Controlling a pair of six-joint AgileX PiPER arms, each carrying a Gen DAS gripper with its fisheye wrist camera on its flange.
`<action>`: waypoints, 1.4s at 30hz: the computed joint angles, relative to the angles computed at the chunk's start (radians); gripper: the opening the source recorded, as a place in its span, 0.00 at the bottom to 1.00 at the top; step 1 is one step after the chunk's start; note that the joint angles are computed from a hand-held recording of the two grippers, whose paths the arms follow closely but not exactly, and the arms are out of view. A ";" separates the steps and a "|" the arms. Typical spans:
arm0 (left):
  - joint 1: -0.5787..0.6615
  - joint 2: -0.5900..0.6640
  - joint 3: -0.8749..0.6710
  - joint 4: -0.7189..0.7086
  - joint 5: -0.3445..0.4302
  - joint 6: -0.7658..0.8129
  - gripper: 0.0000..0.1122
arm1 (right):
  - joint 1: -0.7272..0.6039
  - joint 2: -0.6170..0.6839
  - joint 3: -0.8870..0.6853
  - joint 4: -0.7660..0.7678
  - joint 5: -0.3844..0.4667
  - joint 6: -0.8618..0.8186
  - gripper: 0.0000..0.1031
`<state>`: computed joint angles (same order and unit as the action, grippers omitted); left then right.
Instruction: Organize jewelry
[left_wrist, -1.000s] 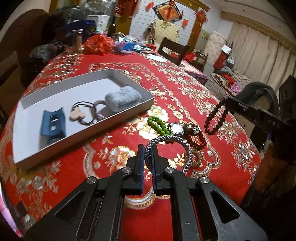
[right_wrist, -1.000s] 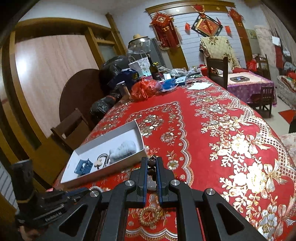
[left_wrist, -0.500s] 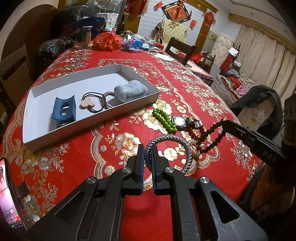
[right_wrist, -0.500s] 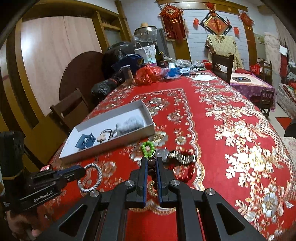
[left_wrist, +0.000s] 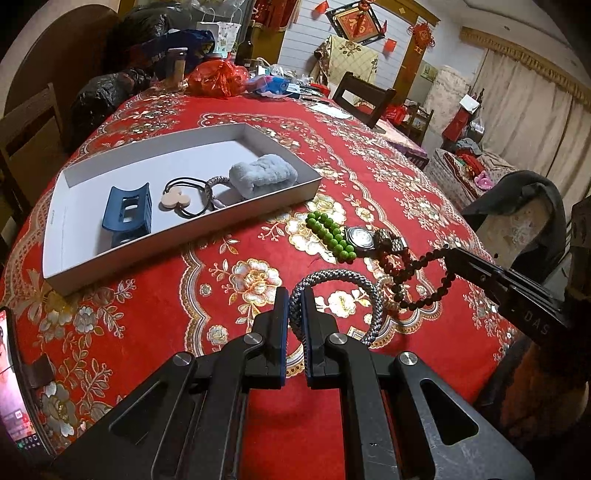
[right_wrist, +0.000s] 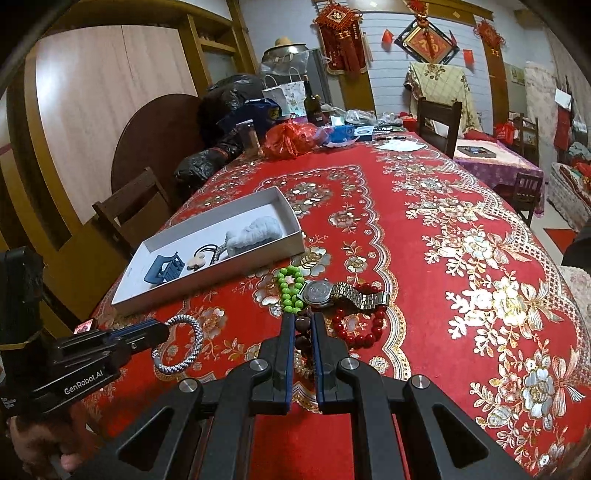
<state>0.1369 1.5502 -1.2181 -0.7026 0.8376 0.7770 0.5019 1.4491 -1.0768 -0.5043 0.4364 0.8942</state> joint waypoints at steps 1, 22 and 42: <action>-0.001 0.001 -0.001 0.000 0.000 0.000 0.04 | 0.001 -0.001 0.001 -0.006 -0.001 0.004 0.07; -0.003 0.007 -0.007 0.001 0.001 -0.002 0.04 | 0.010 -0.005 0.004 -0.087 -0.009 0.075 0.07; -0.006 0.028 -0.002 -0.013 -0.004 0.009 0.04 | 0.013 0.000 0.000 -0.119 0.005 0.104 0.07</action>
<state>0.1313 1.5783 -1.2200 -0.7160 0.8335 0.7863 0.5154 1.4494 -1.0771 -0.6231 0.4410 0.9986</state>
